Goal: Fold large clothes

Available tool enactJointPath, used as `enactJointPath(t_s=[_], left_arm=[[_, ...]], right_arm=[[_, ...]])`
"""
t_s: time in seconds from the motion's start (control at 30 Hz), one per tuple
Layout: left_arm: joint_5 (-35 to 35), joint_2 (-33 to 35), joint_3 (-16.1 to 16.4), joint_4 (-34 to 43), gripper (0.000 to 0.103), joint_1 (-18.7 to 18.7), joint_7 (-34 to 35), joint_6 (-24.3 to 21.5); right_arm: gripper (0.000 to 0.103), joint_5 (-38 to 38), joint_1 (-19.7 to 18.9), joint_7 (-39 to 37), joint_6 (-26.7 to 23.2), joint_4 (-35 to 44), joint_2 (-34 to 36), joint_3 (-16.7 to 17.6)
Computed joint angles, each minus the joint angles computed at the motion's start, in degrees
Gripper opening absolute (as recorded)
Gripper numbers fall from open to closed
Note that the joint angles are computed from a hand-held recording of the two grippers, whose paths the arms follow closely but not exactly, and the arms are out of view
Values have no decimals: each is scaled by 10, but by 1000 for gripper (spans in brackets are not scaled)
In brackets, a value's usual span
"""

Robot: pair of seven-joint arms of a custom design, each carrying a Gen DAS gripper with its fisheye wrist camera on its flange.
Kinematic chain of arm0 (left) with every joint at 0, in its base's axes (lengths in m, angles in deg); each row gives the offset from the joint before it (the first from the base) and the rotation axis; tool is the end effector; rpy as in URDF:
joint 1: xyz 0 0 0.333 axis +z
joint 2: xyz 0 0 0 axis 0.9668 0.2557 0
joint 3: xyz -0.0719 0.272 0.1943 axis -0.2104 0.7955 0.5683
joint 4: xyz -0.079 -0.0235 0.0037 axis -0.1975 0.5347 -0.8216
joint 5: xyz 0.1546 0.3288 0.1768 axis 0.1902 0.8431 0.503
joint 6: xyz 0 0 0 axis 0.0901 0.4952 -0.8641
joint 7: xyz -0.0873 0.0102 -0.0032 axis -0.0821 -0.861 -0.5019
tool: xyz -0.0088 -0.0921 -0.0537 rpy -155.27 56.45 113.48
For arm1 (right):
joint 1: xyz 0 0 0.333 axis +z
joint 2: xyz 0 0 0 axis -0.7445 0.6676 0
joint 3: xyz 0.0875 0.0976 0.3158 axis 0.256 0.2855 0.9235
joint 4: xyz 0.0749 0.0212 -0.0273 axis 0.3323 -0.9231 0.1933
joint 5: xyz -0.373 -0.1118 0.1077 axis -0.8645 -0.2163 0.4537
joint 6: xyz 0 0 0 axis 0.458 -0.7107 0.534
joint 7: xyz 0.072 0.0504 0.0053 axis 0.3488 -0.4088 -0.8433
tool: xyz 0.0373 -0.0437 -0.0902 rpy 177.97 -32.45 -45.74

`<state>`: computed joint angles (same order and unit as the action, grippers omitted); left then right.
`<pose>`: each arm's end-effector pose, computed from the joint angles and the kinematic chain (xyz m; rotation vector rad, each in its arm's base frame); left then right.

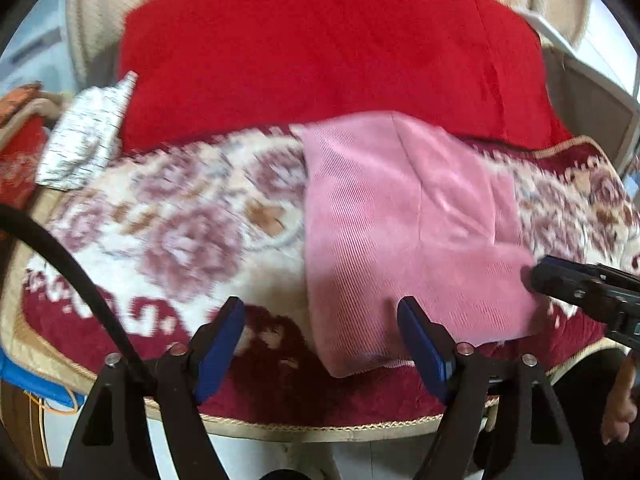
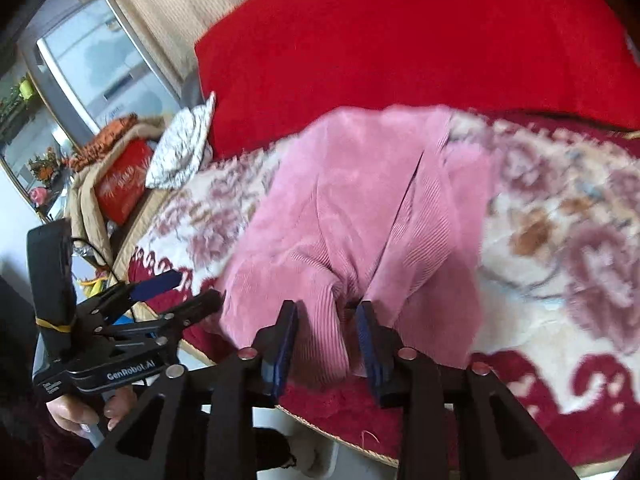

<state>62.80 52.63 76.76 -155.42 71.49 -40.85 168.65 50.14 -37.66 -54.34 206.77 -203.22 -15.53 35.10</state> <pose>0.5227 -0.1674 0.4391 -1.8697 1.7235 -0.6098 0.5843 0.1279 0.4066 -1.8218 1.3495 -0.0619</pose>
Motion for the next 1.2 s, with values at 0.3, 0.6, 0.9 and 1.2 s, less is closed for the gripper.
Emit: enactJointPath(t_s=[0.3, 0.6, 0.9, 1.2], left_arm=[[129, -134, -60, -18, 91, 8, -156, -120], [108, -258, -120, -59, 97, 16, -188, -160], [145, -331, -189, -60, 98, 34, -230, -241], [144, -359, -190, -62, 98, 13, -229, -262]], right_arm=[[75, 106, 27, -97, 76, -74, -130, -21], [77, 98, 79, -115, 119, -158, -266, -49], [79, 182, 90, -213, 144, -215, -374, -40], [82, 229, 49, -240, 146, -231, -414, -7]])
